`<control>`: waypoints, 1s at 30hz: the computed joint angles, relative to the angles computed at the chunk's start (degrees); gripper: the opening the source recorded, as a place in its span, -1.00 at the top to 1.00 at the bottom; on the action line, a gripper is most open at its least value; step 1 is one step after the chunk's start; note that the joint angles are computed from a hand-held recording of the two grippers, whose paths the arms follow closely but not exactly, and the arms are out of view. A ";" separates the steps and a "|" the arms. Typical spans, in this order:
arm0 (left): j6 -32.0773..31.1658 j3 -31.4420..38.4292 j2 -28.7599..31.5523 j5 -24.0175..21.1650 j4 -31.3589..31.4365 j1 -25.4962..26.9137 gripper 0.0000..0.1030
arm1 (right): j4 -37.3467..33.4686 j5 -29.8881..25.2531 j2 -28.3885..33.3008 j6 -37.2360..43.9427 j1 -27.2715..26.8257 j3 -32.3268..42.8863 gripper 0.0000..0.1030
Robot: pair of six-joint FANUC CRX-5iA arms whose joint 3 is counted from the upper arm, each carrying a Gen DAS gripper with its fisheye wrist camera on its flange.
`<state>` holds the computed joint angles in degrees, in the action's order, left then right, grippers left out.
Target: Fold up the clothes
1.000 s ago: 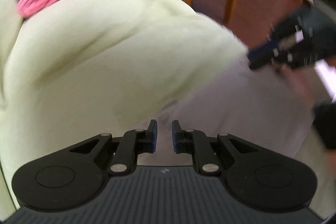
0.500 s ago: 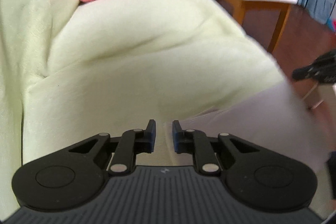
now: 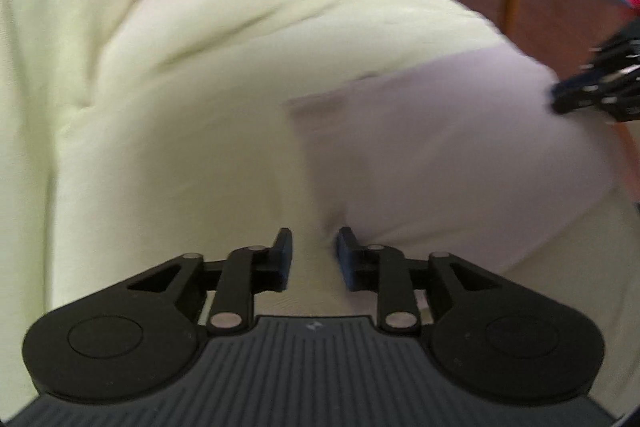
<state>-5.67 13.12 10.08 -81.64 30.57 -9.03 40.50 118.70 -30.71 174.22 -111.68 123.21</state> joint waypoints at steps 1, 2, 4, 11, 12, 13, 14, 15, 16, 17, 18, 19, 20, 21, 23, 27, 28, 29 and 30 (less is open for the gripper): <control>0.27 -0.03 -0.52 0.64 0.01 0.24 0.86 | -0.47 1.22 -0.31 0.09 -0.22 -0.96 0.86; 0.27 0.33 -0.70 -0.22 0.61 0.95 0.87 | -0.75 2.26 -0.71 0.22 -0.49 -2.24 0.85; 0.68 1.48 -0.71 -3.69 2.28 2.59 0.82 | 1.25 4.87 -2.59 1.40 0.29 -6.93 0.72; -4.80 -5.21 -4.72 -5.30 1.19 5.25 0.86 | 4.42 1.59 -7.61 9.56 1.77 -14.70 0.74; -5.86 -6.79 -4.87 -4.16 2.20 5.63 0.85 | 2.73 1.90 -8.20 9.53 1.07 -14.70 0.75; -6.59 -8.03 -4.88 -3.31 3.12 5.96 0.83 | 0.84 2.93 -8.74 8.94 0.47 -14.61 0.76; -5.53 -7.61 -4.26 -3.76 3.43 6.08 0.82 | 0.82 3.12 -8.37 7.85 0.79 -13.24 0.81; -3.93 -6.28 -3.41 -4.84 3.15 6.08 0.81 | 1.31 2.27 -7.39 6.51 1.22 -11.27 0.85; -3.38 -5.45 -3.11 -5.06 2.80 6.11 0.81 | 0.96 2.11 -6.90 6.51 1.21 -10.57 0.85; -3.85 -5.28 -3.37 -3.88 2.26 6.04 0.77 | 0.51 2.02 -6.46 6.66 1.15 -10.01 0.85; -4.18 -4.97 -3.53 -2.79 1.66 5.96 0.68 | -0.07 1.78 -6.02 7.22 0.96 -9.49 0.85; -3.66 -3.81 -3.20 -2.03 0.66 5.67 0.77 | -0.87 1.29 -5.23 6.93 0.83 -8.46 0.87; -2.18 -2.20 -2.77 -0.66 -0.91 4.80 0.86 | -1.70 1.05 -4.74 6.11 0.52 -7.99 0.89; -0.79 -0.47 -2.19 -0.14 -1.77 4.23 0.88 | -2.54 0.80 -4.27 5.23 0.18 -7.55 0.95; 3.74 4.99 0.97 -3.53 -0.98 3.20 0.86 | -1.98 1.84 -3.63 3.56 0.38 -7.56 0.90; 10.47 12.64 6.56 -7.95 2.30 -0.67 0.80 | 0.50 1.10 2.48 -0.87 0.68 1.28 0.60; 11.89 14.18 7.94 -8.58 2.23 -1.95 0.80 | 0.46 0.00 4.54 -2.07 0.40 4.60 0.60; 13.27 15.41 9.20 -8.89 1.90 -3.14 0.79 | 0.09 -1.18 6.72 -3.07 -0.17 8.14 0.60; 14.74 16.68 10.41 -9.15 1.20 -4.23 0.79 | 0.18 -2.29 8.82 -3.97 -0.54 11.43 0.59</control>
